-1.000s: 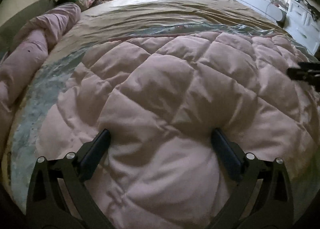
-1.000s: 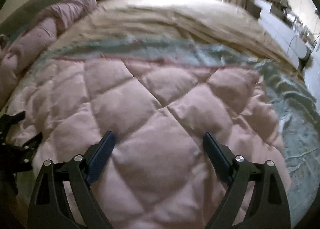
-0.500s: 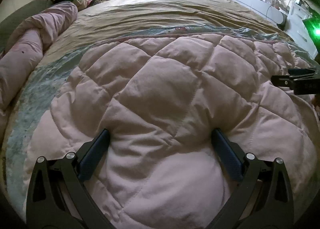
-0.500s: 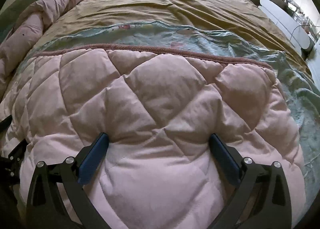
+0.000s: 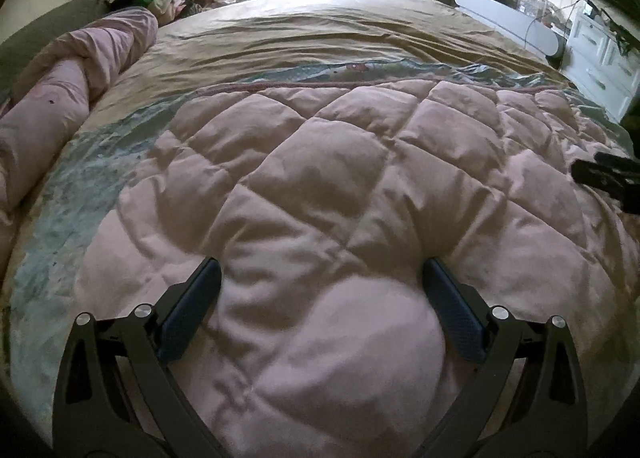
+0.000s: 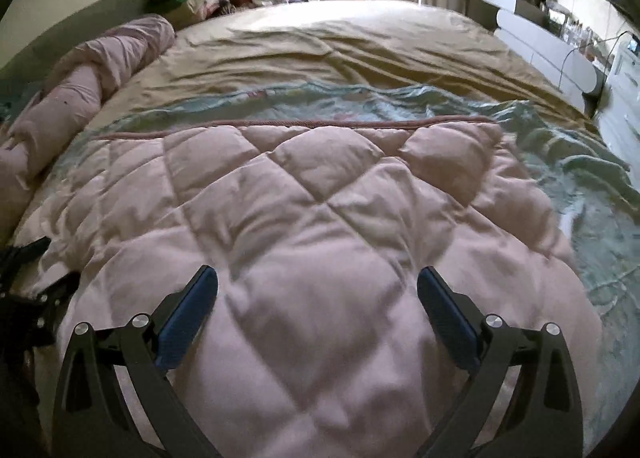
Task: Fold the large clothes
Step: 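Press the folded pink blanket flat with both open tools, then withdraw both tools from the folded blanket bundle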
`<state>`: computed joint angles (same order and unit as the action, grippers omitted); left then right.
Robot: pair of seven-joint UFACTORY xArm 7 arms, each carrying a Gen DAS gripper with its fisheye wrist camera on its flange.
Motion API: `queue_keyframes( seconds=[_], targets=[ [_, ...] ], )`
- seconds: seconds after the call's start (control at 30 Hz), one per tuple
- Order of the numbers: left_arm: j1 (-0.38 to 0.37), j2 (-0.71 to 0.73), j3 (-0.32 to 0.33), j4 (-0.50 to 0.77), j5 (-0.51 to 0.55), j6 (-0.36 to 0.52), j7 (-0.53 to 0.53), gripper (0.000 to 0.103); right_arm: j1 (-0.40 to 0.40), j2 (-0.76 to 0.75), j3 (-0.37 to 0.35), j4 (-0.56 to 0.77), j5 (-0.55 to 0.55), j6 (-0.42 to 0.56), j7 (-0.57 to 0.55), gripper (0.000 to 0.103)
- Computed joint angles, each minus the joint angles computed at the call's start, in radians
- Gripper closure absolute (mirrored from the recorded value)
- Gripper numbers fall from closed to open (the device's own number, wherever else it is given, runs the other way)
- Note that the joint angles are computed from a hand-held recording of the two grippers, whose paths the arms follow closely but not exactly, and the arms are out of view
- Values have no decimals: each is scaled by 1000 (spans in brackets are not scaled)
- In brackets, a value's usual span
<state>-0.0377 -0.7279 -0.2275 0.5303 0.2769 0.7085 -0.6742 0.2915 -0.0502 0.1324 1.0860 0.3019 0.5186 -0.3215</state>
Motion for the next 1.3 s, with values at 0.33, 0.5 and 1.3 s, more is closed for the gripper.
queue_keyframes(
  seconds=[0.33,0.5,1.3],
  targets=[
    [-40,-181,-32,-32,-32,119,-43,8,5,-200,-57,-193,69,68,-90,4],
    [-43,-265,-62,-5,-31,194,-60,8,41,-320,-104,-279,151,32,-163,4],
    [-143,-555,-230,62,-80,481,-160,8,144,-825,-196,-517,131,-44,-146,4]
  ],
)
